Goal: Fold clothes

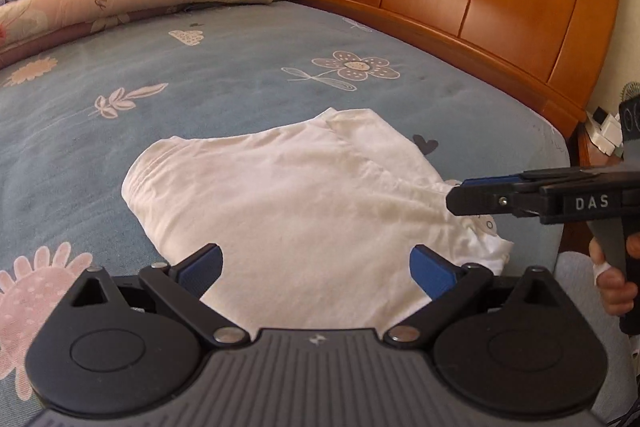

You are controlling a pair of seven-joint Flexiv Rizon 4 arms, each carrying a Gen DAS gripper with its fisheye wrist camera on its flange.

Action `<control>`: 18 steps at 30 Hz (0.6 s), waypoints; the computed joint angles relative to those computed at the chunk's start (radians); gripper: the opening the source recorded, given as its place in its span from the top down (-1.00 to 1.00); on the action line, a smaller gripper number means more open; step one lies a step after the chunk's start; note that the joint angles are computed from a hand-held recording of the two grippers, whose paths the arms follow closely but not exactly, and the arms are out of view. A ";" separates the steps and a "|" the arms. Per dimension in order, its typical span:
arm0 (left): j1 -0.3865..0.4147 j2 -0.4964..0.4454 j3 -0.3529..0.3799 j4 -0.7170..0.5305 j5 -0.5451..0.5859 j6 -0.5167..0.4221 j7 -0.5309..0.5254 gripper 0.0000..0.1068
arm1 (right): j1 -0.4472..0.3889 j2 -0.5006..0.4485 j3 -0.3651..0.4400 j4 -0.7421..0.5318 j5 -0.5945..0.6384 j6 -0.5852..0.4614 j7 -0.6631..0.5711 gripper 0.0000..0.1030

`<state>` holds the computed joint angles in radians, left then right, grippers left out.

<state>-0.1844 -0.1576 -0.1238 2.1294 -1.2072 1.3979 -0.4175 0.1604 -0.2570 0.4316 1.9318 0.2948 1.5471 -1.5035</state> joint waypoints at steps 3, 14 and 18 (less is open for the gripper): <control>0.026 -0.044 -0.001 -0.024 -0.011 -0.048 -0.026 -0.86 | -0.062 -0.053 0.080 -0.062 0.037 -0.010 -0.114 -0.14; 0.021 -0.056 -0.008 -0.070 -0.060 0.008 0.064 -0.91 | -0.058 -0.114 0.062 -0.137 0.067 -0.079 -0.199 -0.12; 0.054 -0.126 0.015 -0.145 0.117 -0.026 -0.135 -0.91 | -0.009 -0.152 0.008 -0.200 0.006 -0.053 -0.189 -0.17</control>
